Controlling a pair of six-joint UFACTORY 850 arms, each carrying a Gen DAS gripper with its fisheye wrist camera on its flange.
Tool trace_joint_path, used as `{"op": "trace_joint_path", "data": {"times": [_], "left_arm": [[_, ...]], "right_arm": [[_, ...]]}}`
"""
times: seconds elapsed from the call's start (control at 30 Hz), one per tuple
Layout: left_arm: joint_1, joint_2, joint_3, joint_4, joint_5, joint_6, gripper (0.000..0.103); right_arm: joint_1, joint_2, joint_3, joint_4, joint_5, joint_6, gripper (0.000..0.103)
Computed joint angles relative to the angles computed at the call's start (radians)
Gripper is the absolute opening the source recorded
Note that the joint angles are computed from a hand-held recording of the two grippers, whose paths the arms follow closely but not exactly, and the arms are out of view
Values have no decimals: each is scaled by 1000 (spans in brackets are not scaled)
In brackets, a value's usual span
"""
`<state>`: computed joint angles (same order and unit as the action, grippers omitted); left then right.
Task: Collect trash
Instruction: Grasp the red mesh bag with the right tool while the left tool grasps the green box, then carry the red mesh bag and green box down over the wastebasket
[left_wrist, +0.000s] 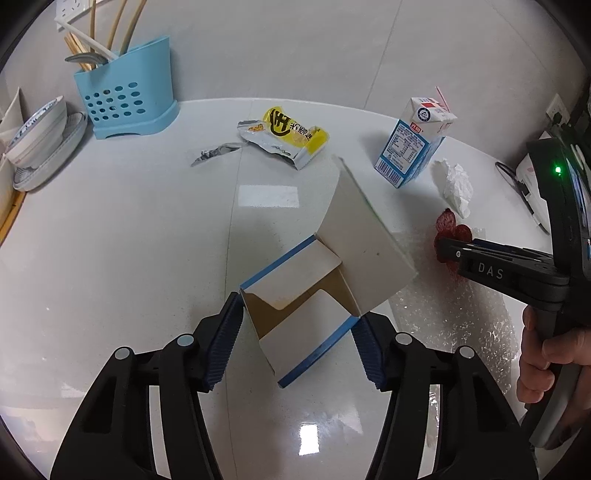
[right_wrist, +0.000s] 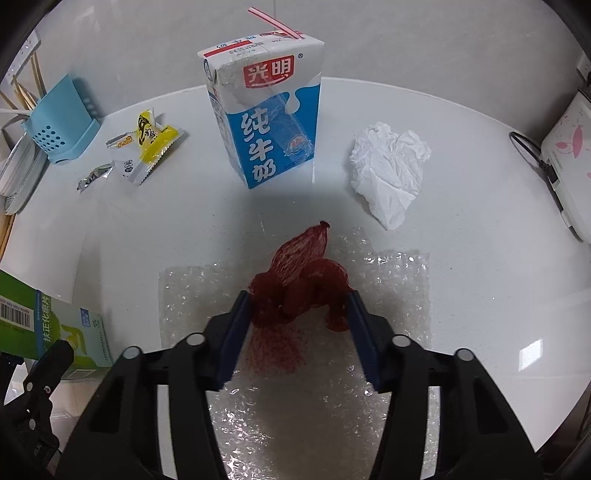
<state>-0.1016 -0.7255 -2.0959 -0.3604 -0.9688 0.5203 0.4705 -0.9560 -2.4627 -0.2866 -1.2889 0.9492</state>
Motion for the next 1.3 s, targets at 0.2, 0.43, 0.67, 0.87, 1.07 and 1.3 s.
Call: {"op": "trace_joint_path", "data": {"times": [0.2, 0.43, 0.67, 0.87, 1.07, 1.3], "left_arm": [[3, 6, 6, 4, 5, -1, 56], [7, 12, 6, 0, 12, 13, 56], [10, 23, 6, -1, 21, 28, 56], [12, 54, 37, -7, 39, 43, 56], [11, 83, 70, -11, 51, 53, 56], [8, 115, 101, -17, 61, 65, 56]], "right_arm": [[-1, 6, 6, 0, -5, -8, 15], [3, 73, 102, -32, 55, 31, 13], [19, 118, 150, -68, 84, 58, 13], [34, 173, 216, -97, 117, 95, 12], [48, 225, 276, -125, 140, 132, 12], [66, 294, 359, -155, 175, 180, 12]]}}
